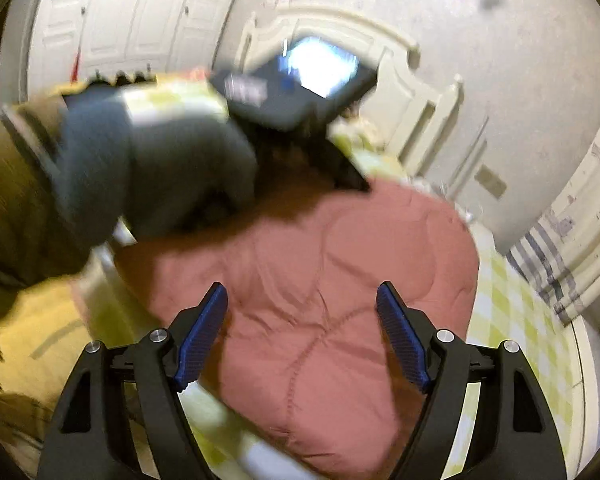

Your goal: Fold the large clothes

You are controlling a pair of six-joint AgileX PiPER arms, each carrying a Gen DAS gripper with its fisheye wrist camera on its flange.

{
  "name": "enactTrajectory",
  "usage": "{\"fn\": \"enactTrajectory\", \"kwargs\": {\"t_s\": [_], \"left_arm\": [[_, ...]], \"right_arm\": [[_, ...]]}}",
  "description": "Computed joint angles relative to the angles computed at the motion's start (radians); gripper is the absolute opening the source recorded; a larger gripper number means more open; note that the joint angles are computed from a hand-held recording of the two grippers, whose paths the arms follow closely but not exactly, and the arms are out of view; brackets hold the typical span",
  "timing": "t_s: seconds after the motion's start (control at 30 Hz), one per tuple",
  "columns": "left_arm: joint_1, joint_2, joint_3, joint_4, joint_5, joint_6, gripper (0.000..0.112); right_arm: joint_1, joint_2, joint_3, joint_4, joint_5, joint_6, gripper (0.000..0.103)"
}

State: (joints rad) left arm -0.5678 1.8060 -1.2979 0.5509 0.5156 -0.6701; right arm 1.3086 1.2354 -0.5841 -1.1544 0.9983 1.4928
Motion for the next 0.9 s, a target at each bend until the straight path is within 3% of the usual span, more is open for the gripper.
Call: {"fn": "enactTrajectory", "kwargs": {"t_s": [0.1,0.2,0.27,0.33,0.4,0.5,0.57,0.63,0.7,0.77,0.83,0.9], "left_arm": [[0.018,-0.001,0.000,-0.063,-0.017,0.052,0.101],[0.019,0.001,-0.004,-0.069,-0.013,0.061,0.101],[0.011,0.004,-0.033,-0.084,0.041,0.097,0.101],[-0.016,-0.007,-0.078,-0.054,0.130,0.101,0.101],[-0.049,-0.047,-0.080,0.027,0.146,0.026,0.101],[-0.094,-0.072,-0.060,0.170,0.125,-0.103,0.101],[-0.121,0.003,-0.101,0.225,0.177,-0.125,0.101],[-0.090,0.076,-0.120,0.147,0.141,-0.067,0.101],[-0.061,0.069,-0.123,0.073,0.126,-0.021,0.101],[-0.065,0.064,-0.111,0.093,0.124,-0.033,0.101],[-0.070,0.055,-0.090,0.126,0.111,-0.069,0.101],[-0.072,0.056,-0.086,0.137,0.107,-0.082,0.101]], "right_arm": [[0.053,0.016,-0.022,-0.033,0.043,0.032,0.078],[-0.053,0.148,-0.026,-0.001,-0.093,-0.002,0.082],[-0.073,0.174,0.014,-0.075,-0.137,0.088,0.085],[-0.107,0.133,0.017,-0.044,-0.181,0.053,0.085],[-0.112,0.122,0.019,-0.038,-0.185,0.040,0.085],[-0.091,0.133,0.027,-0.058,-0.167,0.077,0.086],[-0.078,0.135,0.020,-0.047,-0.157,0.072,0.086],[-0.039,0.135,0.010,-0.032,-0.127,0.058,0.085],[-0.030,0.108,-0.013,0.025,-0.105,-0.025,0.085],[-0.031,0.021,-0.018,0.059,-0.106,-0.097,0.083],[-0.028,-0.062,-0.024,0.041,-0.029,-0.095,0.084],[-0.080,-0.125,-0.025,0.037,-0.012,-0.109,0.084]]}}
